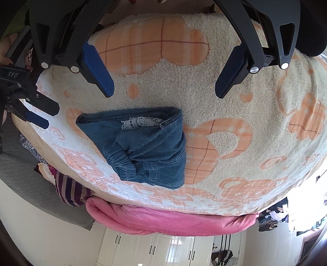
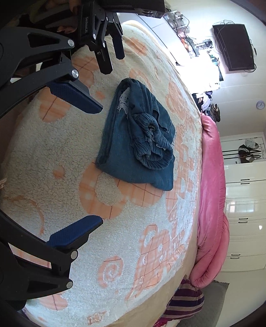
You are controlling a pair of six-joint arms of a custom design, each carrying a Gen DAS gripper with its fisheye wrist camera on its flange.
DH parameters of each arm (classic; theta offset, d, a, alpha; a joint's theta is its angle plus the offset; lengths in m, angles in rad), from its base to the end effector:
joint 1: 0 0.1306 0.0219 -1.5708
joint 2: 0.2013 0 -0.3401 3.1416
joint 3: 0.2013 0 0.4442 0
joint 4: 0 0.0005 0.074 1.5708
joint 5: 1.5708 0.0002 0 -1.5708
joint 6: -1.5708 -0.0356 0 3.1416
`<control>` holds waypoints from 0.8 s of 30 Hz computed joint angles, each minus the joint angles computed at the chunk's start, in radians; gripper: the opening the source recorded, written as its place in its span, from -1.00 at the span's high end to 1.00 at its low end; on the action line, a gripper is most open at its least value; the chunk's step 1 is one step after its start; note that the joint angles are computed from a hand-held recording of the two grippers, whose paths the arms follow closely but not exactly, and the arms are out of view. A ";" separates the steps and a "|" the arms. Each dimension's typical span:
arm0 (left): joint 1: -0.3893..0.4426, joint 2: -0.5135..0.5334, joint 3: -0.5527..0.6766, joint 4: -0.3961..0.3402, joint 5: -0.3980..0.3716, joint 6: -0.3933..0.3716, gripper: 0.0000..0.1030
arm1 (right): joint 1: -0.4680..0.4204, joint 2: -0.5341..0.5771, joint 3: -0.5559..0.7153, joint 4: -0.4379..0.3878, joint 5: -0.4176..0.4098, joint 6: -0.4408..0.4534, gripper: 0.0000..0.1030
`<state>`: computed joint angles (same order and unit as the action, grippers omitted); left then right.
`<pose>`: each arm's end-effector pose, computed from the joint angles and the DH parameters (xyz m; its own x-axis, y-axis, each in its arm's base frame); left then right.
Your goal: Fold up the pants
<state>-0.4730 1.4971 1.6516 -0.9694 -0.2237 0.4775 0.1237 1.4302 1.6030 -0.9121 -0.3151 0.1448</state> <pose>0.5184 -0.2570 0.4570 -0.7172 -0.1363 -0.6834 -0.0235 0.9848 -0.1719 0.5541 0.0795 0.4736 -0.6119 -0.2143 -0.7613 -0.4374 0.8937 0.1000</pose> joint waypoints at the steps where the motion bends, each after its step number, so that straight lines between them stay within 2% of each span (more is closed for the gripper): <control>1: 0.000 0.001 0.000 0.001 -0.001 0.000 -0.92 | -0.001 0.002 0.002 -0.003 -0.002 -0.003 -0.83; 24: -0.003 0.002 0.010 -0.012 -0.019 -0.003 -0.92 | -0.003 0.006 0.006 -0.018 -0.008 -0.011 -0.83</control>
